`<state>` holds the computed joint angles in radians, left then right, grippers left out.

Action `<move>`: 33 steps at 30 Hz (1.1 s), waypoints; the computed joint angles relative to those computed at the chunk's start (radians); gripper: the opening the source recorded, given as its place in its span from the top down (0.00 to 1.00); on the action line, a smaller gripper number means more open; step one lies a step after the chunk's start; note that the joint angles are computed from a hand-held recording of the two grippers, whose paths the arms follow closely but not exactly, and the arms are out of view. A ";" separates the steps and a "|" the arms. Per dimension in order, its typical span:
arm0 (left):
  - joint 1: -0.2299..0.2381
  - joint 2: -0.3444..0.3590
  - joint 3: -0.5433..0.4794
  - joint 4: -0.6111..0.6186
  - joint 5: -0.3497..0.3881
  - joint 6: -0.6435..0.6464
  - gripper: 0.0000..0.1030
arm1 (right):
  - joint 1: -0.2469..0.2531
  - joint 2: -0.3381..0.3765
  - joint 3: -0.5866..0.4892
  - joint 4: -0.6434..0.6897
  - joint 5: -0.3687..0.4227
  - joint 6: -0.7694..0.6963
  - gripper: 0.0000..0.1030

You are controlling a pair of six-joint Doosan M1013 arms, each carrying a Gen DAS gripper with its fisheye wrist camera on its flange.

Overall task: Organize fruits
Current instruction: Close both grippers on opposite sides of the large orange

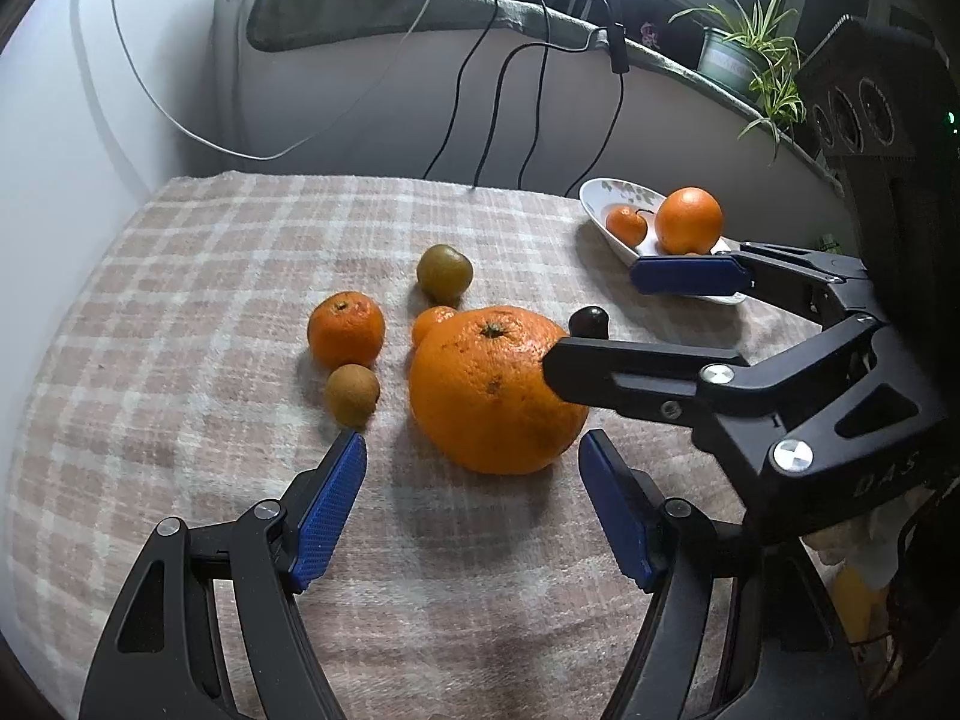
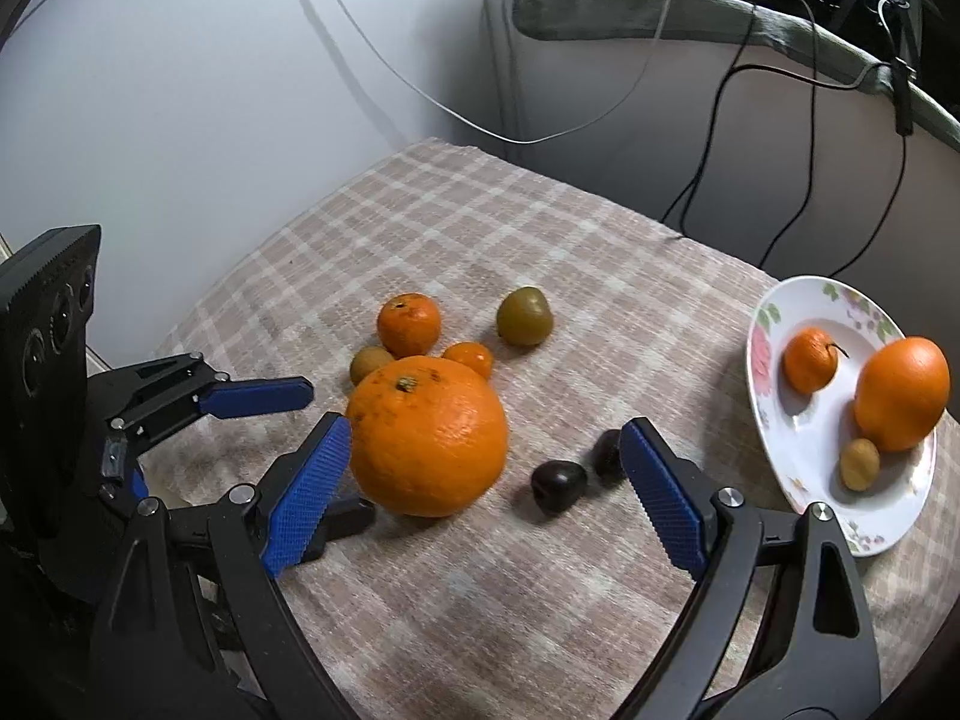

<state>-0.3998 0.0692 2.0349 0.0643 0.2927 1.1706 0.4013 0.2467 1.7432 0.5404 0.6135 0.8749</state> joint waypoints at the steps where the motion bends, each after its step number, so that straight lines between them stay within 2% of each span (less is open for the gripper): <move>1: 0.000 0.001 0.000 -0.012 0.000 0.009 0.29 | 0.002 0.002 -0.002 -0.003 0.001 0.001 0.10; 16: 0.020 0.033 -0.014 -0.289 -0.001 0.250 0.31 | 0.021 0.028 -0.023 -0.019 0.038 0.005 0.10; 21: 0.024 0.039 -0.017 -0.341 0.000 0.294 0.31 | 0.023 0.038 -0.031 -0.028 0.054 0.010 0.10; 30: 0.024 0.046 -0.021 -0.359 -0.003 0.315 0.32 | 0.025 0.049 -0.038 -0.026 0.074 0.013 0.10; 33: 0.025 0.049 -0.022 -0.371 -0.001 0.326 0.33 | 0.024 0.053 -0.042 -0.029 0.084 0.016 0.13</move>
<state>-0.3748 0.1178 2.0126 -0.3066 0.2915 1.4970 0.4257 0.2995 1.7010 0.5111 0.6980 0.8906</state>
